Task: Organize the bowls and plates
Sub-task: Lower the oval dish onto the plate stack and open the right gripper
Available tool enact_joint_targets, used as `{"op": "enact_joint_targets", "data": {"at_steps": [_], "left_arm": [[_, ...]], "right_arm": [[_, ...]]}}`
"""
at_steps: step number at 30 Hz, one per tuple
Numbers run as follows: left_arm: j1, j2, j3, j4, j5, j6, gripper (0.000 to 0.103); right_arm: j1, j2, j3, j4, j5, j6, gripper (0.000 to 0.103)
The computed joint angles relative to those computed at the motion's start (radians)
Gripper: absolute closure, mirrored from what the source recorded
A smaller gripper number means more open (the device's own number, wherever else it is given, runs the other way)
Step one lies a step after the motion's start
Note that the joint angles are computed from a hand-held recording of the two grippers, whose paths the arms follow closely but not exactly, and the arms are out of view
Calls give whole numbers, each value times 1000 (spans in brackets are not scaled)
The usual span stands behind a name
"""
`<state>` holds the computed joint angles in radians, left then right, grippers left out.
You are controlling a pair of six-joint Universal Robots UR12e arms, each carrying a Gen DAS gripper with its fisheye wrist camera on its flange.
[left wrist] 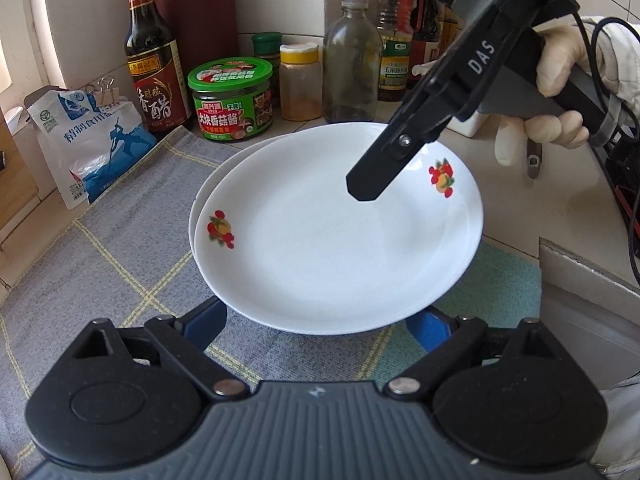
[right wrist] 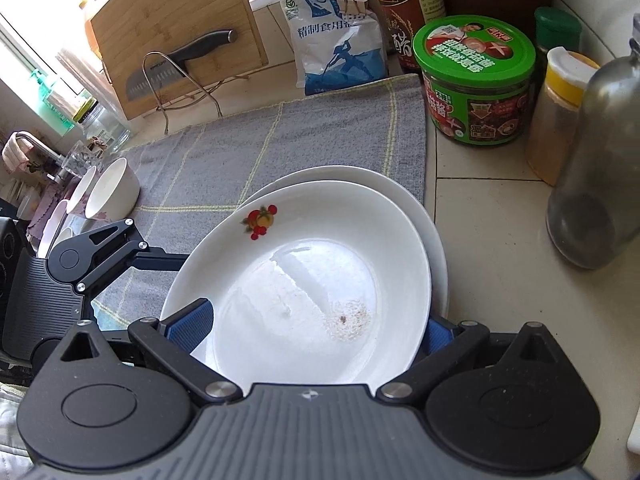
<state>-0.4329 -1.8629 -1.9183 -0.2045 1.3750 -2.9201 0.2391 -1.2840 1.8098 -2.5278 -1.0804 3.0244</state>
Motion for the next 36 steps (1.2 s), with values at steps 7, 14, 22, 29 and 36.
{"op": "enact_joint_targets", "data": {"at_steps": [7,14,22,29,36], "left_arm": [[0,1,-5,14,2,-2,7],[2,1,-11,27,3,-14,7],[-2,2,-19,48,26,-20,7],[-5,5,-30,69,41,-35,7],[-1,18,-55,107,49,-53,6]], "right_arm": [[11,-13,6,-7,-45,7,0],[21,-20,8,-10,-82,16,0],[39,-26,5,4,-147,4,0],[53,-34,10,7,-209,11,0],[68,-40,17,-16,-265,-5,0]]}}
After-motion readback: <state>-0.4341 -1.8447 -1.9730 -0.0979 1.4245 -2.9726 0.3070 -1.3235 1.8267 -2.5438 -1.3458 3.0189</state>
